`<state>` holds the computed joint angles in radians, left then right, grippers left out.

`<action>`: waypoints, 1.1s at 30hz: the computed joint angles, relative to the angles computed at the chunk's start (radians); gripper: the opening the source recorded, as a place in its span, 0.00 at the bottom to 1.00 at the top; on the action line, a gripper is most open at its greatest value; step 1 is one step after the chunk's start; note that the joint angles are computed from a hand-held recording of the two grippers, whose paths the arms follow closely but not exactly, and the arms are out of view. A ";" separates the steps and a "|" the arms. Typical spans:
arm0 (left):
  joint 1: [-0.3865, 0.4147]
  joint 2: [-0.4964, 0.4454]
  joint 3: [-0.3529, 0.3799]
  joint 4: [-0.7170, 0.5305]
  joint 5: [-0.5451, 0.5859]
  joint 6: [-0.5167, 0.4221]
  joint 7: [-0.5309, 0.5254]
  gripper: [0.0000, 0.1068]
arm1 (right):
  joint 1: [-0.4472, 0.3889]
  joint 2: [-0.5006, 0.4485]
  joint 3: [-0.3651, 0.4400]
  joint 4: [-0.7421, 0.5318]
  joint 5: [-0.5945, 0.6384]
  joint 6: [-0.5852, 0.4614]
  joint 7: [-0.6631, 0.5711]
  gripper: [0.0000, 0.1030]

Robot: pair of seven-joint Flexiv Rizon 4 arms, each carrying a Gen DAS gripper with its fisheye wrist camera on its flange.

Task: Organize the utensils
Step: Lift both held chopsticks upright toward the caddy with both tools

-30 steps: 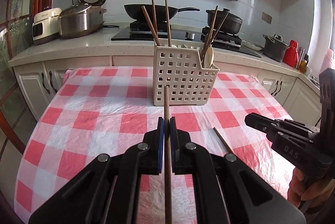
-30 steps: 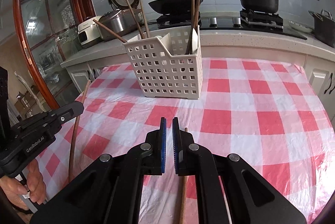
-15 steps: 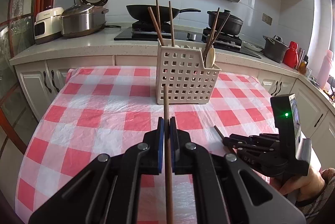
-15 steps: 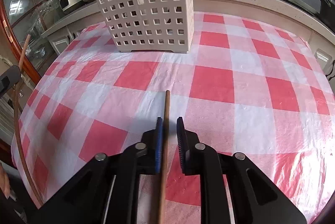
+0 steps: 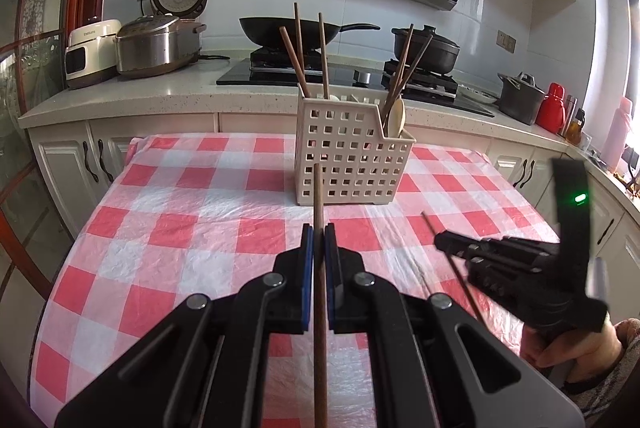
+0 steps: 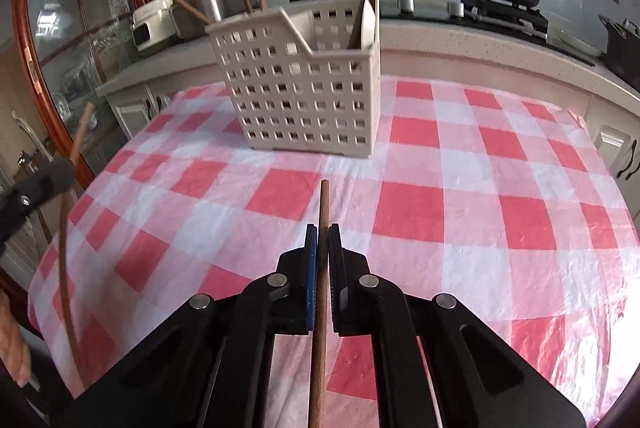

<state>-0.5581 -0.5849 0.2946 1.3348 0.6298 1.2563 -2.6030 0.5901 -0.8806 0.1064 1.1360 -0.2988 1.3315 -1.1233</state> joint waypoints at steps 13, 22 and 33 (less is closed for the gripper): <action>-0.066 0.061 0.045 0.000 0.160 -0.011 -0.144 0.05 | 0.058 0.138 -0.113 0.189 -0.031 0.326 0.068 0.06; -0.079 0.106 0.010 -0.008 0.314 -0.064 -0.231 0.05 | 0.123 0.186 -0.202 0.267 -0.024 0.409 0.085 0.06; -0.055 0.133 -0.068 -0.020 0.444 -0.110 -0.279 0.05 | 0.177 0.216 -0.264 0.309 0.030 0.465 0.056 0.06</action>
<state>-0.6130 -0.4516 0.2267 1.3145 1.0739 1.1463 -2.8822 0.7674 -0.6651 -0.1573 1.4452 -0.2688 1.7967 -1.0676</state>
